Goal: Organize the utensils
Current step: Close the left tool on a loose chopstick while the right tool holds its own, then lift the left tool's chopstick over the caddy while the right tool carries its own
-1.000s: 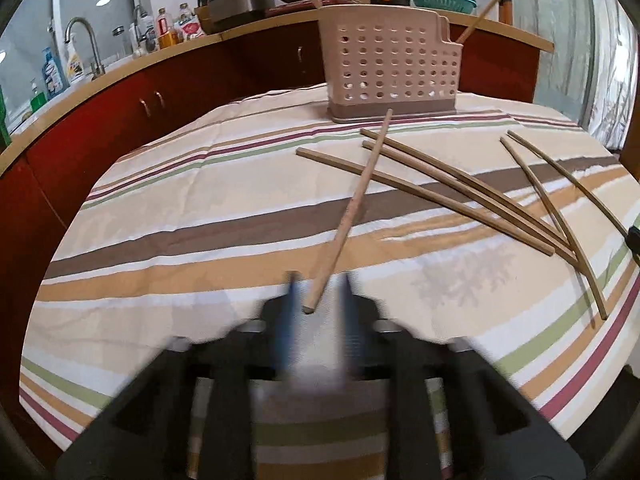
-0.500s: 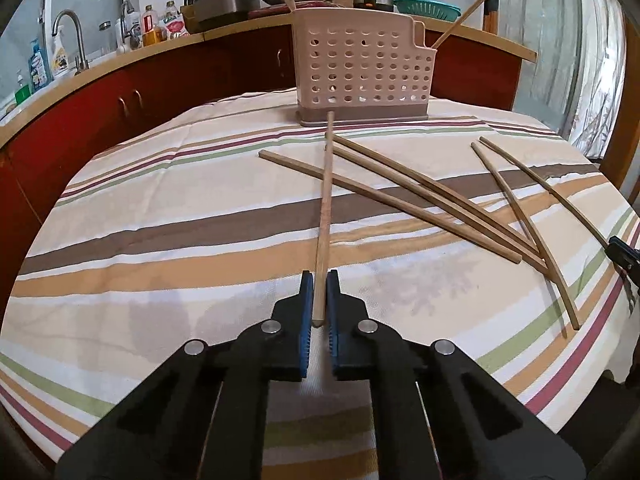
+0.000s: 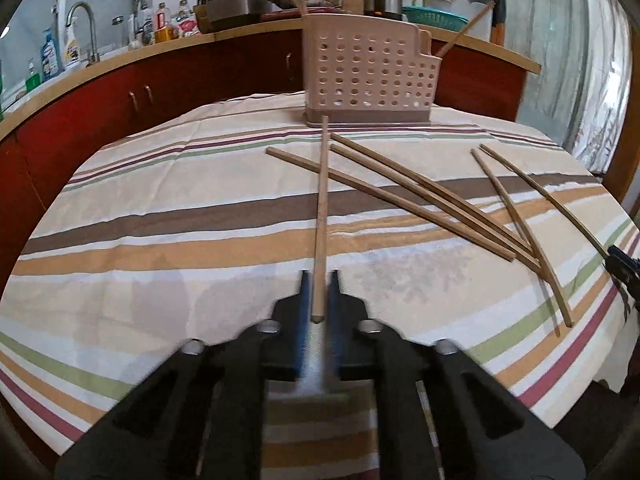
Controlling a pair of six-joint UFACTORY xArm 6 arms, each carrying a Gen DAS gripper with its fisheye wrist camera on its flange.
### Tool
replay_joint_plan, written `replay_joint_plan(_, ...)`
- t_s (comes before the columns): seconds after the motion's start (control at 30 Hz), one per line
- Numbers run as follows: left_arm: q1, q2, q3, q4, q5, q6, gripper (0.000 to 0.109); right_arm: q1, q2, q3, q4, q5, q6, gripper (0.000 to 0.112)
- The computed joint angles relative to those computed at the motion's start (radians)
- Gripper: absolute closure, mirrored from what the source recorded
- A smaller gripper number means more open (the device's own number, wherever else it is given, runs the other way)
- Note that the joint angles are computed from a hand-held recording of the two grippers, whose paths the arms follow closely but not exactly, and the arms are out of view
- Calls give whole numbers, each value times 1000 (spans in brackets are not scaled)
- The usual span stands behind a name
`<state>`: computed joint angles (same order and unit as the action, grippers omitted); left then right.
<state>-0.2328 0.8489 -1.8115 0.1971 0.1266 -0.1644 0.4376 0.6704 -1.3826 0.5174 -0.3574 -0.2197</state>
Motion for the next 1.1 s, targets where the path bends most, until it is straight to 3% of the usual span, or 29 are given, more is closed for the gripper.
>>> replay_joint_plan(0.07,3,-5,8,100,-5,-71,102,-5,-4,2,-12,11,15,104)
replay_joint_plan(0.17,4,-29,42,91,-29,-66,102,2,-8,-5,37,21,-30,105)
replay_joint_plan(0.27,19,-66,85,255,-65,-211,102,7,-19,-3,64,14,-51,105)
replay_joint_plan(0.53,74,-165,128,839,-115,-774,102,24,-65,6,101,-43,-113,105)
replay_joint_plan(0.8,98,-259,113,1270,-139,-1207,102,34,-117,-3,105,-88,-163,105)
replay_joint_plan(0.97,105,-318,106,1375,-166,-1332,102,37,-150,-35,152,-82,-233,105)
replay_joint_plan(1.1,113,-347,118,1246,-196,-1216,102,44,-169,-98,277,-16,-366,105)
